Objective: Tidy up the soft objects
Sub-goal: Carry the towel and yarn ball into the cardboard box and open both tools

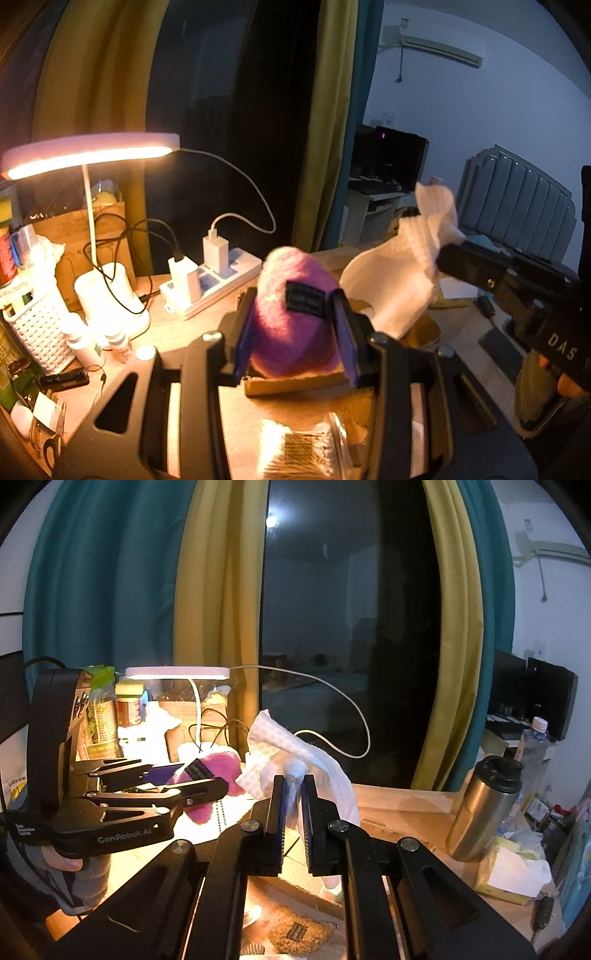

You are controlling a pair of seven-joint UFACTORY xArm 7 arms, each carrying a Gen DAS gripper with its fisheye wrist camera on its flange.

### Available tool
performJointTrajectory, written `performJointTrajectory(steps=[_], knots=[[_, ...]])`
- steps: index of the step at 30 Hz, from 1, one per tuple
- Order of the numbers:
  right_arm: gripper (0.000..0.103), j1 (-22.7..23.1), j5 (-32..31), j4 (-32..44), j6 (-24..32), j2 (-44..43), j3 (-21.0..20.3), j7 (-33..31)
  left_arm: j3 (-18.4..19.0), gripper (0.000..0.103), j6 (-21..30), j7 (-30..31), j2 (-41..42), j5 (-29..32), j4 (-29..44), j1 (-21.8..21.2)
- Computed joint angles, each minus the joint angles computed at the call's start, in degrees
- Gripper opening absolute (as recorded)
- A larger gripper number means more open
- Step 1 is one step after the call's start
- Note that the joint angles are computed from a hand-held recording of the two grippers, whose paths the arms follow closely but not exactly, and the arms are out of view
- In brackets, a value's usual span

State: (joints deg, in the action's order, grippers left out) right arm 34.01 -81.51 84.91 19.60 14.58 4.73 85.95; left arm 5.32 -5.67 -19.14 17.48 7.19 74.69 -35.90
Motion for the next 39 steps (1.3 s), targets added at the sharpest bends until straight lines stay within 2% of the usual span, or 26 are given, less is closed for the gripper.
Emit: performJointTrajectory(steps=[4,11,18,26,34,39], knots=[[0.009,-0.5,2.3,2.0,-1.9,2.5,-0.5,-2.0,-4.0,0.04,1.3,1.4,2.4,-0.6,2.4,3.7],[0.009,-0.1,9.0,4.9,-5.8,6.9,-3.5,-6.9,-7.1,0.04,4.1,2.7,6.4,-1.2,6.4,6.5],[0.009,0.6,16.7,6.2,-9.6,10.0,-6.6,-12.1,-8.0,0.04,7.3,3.6,10.6,-1.0,11.0,6.8],[0.009,-0.4,29.2,6.4,-11.5,13.4,-6.2,-22.8,-8.3,0.04,10.3,3.9,14.4,-0.7,15.3,6.5],[0.009,-1.0,40.5,7.0,-10.2,16.4,-5.8,-31.7,-10.4,0.04,12.6,5.6,17.1,-1.6,18.6,7.6],[0.009,-0.5,46.3,7.9,-7.7,17.9,-5.8,-36.8,-9.4,0.041,15.3,4.8,18.9,-1.8,20.8,6.9]])
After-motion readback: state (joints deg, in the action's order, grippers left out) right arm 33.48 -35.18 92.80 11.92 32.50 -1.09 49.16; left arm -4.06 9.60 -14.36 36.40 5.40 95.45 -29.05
